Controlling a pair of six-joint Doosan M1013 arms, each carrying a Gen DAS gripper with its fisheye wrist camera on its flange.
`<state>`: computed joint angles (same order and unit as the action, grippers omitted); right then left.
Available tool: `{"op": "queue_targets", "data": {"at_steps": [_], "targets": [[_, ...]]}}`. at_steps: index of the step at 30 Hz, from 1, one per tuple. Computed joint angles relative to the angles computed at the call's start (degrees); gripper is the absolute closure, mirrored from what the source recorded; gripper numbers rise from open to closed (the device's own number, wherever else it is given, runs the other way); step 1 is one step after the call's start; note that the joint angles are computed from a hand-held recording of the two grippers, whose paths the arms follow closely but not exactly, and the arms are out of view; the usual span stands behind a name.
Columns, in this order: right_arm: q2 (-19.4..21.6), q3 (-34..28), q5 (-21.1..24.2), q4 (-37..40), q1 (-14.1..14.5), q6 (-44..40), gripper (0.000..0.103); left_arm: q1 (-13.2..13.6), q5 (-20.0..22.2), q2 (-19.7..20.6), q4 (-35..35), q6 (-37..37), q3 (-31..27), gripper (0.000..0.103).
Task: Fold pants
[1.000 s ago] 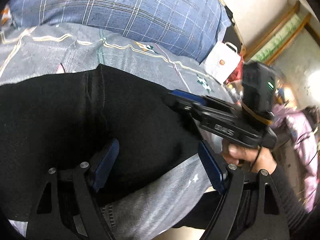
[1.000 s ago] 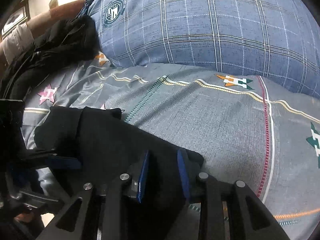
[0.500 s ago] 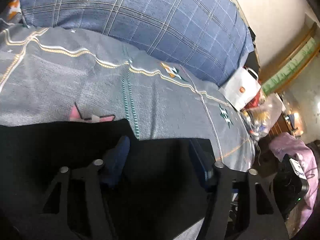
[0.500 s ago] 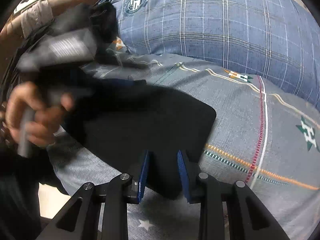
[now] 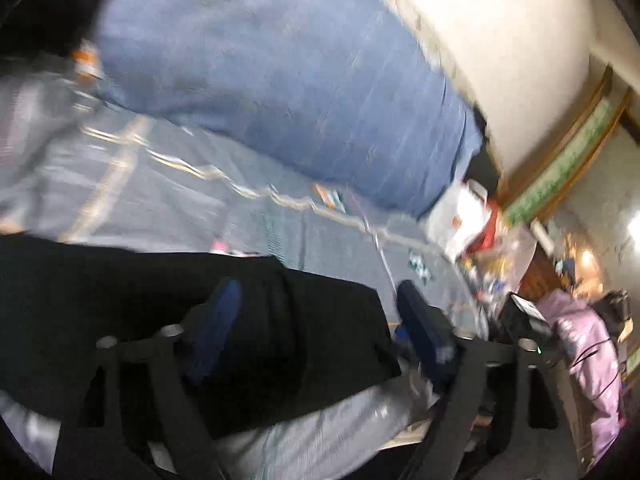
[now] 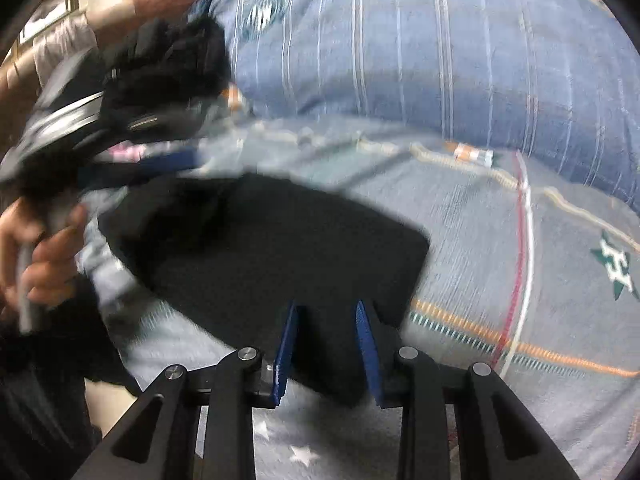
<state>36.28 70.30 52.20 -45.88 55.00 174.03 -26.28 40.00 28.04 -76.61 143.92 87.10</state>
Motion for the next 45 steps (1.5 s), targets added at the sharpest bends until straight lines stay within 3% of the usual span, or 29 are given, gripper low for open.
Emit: {"op": "queue_targets", "data": {"at_steps": [3, 7, 9, 13, 15, 21, 27, 29, 30, 32, 34, 35, 39, 42, 44, 45], "targets": [[-0.5, 0.9, -2.6, -5.2, -0.2, 6.8, 0.073, 2.3, -4.9, -3.7, -4.8, 0.0, 6.3, 0.018], [1.4, -1.9, -3.0, -0.9, -1.3, 4.8, 0.073, 4.2, -12.4, -5.5, 0.9, -17.6, 10.7, 0.018], [2.2, -3.2, -4.0, 1.8, -1.6, 2.1, 0.073, 5.4, -11.8, -4.9, -0.9, -22.8, 11.6, 0.018], [5.2, -7.8, 1.2, 7.5, -1.7, -5.7, 0.073, 7.3, -4.8, -1.0, -9.0, -24.4, 10.5, 0.018], [5.5, -8.2, 2.2, 6.8, -1.4, -6.8, 0.072, 7.4, -4.5, 0.1, -9.2, -26.1, 9.8, 0.018], [4.3, -5.7, -0.5, 6.1, -1.4, -4.0, 0.072, 7.2, -7.9, 0.6, -21.6, -13.5, 11.2, 0.018], [4.6, -6.0, 0.2, 5.5, -1.2, -4.6, 0.072, 7.7, -6.1, 0.9, -35.3, -2.4, 13.0, 0.018], [4.6, -6.0, 0.2, 5.3, -1.2, -4.4, 0.071, 8.0, -6.0, 0.7, -34.7, -2.9, 13.1, 0.018], [4.6, -6.0, 0.1, 5.3, -1.2, -4.3, 0.070, 7.9, -6.8, 0.4, -33.7, -3.5, 13.0, 0.021], [4.8, -6.1, 0.1, 5.1, -1.2, -4.3, 0.067, 7.7, -10.3, 0.0, -27.9, -8.6, 12.6, 0.037], [5.0, -6.5, 0.5, 5.1, -1.1, -4.8, 0.066, 7.0, -14.4, -0.1, -18.3, -18.2, 11.9, 0.071], [5.1, -6.7, 0.7, 5.1, -1.1, -5.0, 0.064, 6.8, -15.6, -0.1, -16.0, -19.9, 11.9, 0.075], [5.2, -6.9, 0.9, 5.0, -1.1, -5.2, 0.063, 5.3, -20.9, -1.3, -11.5, -19.2, 12.3, 0.086], [5.2, -6.7, 0.6, 4.9, -1.1, -4.9, 0.063, 3.9, -25.5, -2.3, -8.3, -18.4, 12.5, 0.087], [5.2, -6.7, 0.6, 4.9, -1.1, -4.9, 0.063, 2.3, -30.5, -3.1, -7.7, -13.7, 12.7, 0.087], [5.2, -6.7, 0.6, 4.9, -1.1, -4.9, 0.063, 1.5, -32.9, -3.6, -10.9, -7.7, 13.1, 0.087]]}}
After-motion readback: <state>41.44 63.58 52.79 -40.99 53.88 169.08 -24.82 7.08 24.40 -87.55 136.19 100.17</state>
